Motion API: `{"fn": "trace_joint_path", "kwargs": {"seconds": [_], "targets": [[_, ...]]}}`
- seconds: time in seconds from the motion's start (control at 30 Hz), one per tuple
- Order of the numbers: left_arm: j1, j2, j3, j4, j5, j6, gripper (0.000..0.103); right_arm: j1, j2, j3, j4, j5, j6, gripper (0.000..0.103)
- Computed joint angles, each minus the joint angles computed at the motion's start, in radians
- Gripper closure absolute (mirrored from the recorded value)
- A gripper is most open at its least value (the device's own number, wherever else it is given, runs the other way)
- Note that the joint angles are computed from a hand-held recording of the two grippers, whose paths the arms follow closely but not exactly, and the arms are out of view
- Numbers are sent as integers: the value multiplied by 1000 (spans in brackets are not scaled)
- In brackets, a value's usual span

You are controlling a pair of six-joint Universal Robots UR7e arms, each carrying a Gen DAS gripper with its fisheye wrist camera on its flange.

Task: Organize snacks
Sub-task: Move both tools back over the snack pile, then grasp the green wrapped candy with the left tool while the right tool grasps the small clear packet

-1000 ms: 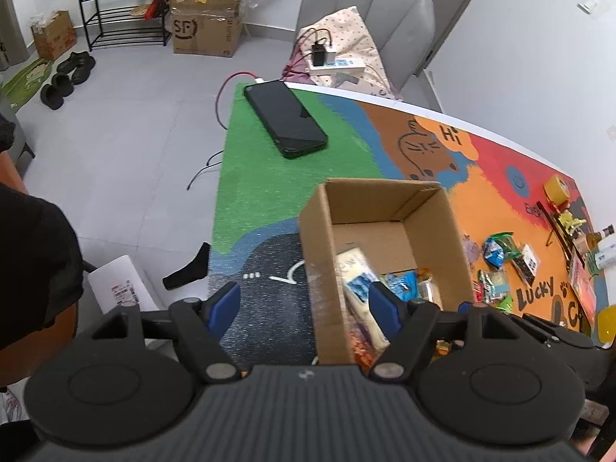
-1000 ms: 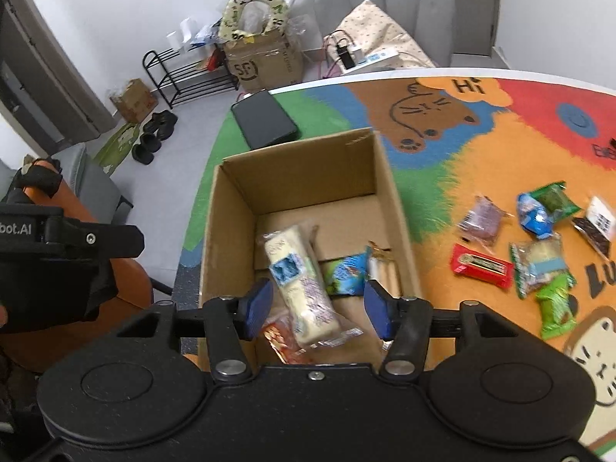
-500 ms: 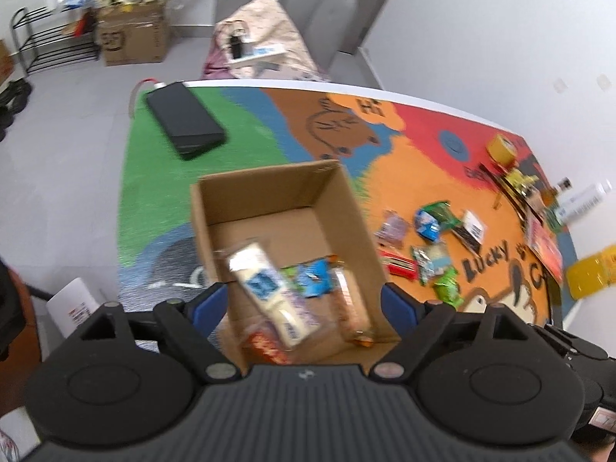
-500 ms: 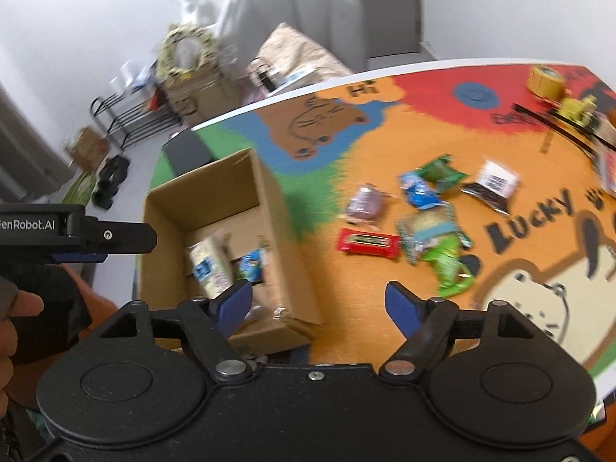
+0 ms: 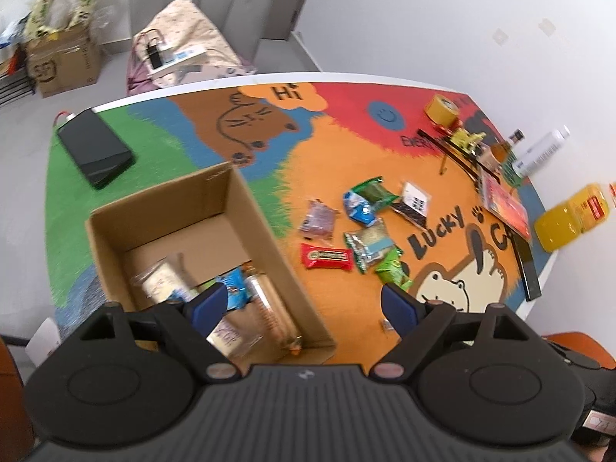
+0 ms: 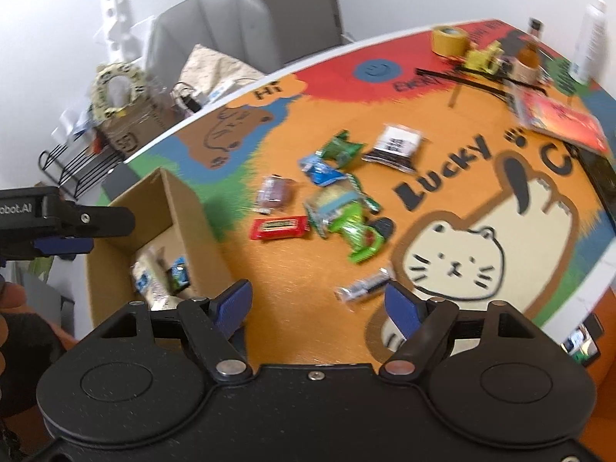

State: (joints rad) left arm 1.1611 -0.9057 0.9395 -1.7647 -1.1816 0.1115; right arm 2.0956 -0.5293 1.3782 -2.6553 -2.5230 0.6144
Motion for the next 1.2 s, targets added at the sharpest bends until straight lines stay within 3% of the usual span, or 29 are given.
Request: {"fn": "trace_joint_path", "kwargs": {"seconds": [0.13,0.4,0.63,0.73,0.97,1.07,1.2], "targets": [[-10,18,-7,8,-15,23,17,-7,-26,42,-5,3,48,32],[-22,52,-12,3,-44,69,18,-37,-58,108,-55,35,125,53],[-20,99,-40,14,-75,88,20,-83,-56,129,-99,85,165,55],[-19,116,-48,10,-88,77,23,-101,-47,123,-112,106,164,55],[-20,168,-64,21,-78,54,42,-147,-11,87,-100,122,196,55],[-16,187,-73,30,-78,31,46,-169,1,79,-107,138,209,59],[-13,205,-69,29,-78,7,47,-195,8,75,-102,166,223,73]]}}
